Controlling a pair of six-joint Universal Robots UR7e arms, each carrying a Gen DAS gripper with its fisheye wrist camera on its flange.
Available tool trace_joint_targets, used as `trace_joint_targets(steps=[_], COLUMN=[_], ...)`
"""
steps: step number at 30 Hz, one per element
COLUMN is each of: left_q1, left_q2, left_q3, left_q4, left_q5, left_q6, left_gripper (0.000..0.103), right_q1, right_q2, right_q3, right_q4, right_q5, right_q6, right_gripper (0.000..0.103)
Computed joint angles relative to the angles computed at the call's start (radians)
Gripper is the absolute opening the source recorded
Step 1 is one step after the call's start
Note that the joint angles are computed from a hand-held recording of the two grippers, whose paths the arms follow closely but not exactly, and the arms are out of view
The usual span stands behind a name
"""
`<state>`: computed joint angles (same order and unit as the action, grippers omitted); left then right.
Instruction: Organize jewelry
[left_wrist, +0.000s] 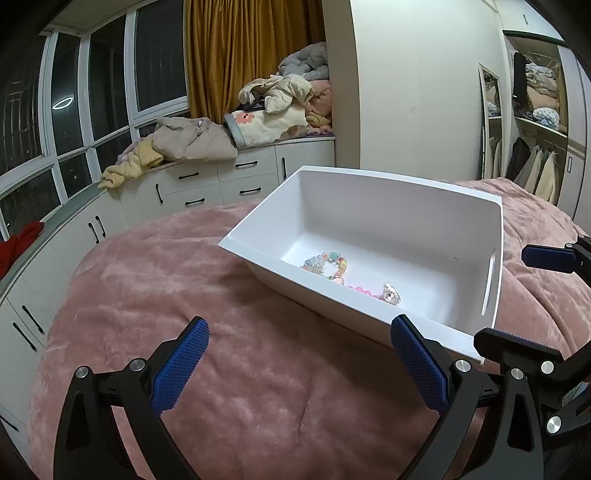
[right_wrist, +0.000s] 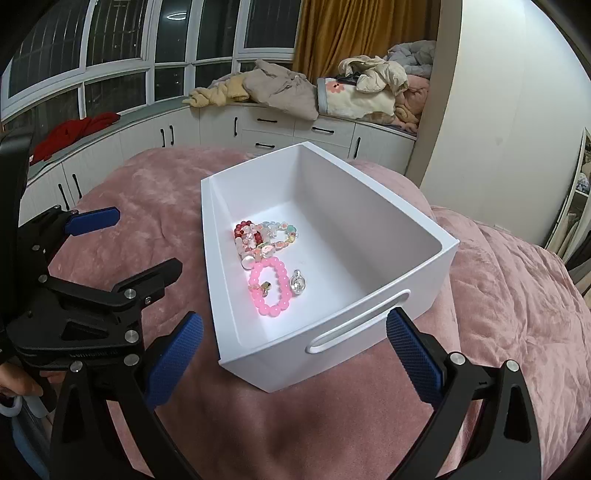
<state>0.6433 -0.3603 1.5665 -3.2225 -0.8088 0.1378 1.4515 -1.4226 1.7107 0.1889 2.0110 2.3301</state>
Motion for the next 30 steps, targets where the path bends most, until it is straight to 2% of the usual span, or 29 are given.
trace_joint_targets(steps=[30], left_q1=[0.004], left_q2=[-0.015], left_q3=[0.011], left_q4=[0.016], left_q5=[-0.031], left_q6=[-0.02], left_gripper=[0.1], right_q1=[-0.01], right_q2=[0.007], right_q3=[-0.019], right_q4=[0.018], right_q5=[0.009], right_q6=[0.034], right_gripper=[0.098])
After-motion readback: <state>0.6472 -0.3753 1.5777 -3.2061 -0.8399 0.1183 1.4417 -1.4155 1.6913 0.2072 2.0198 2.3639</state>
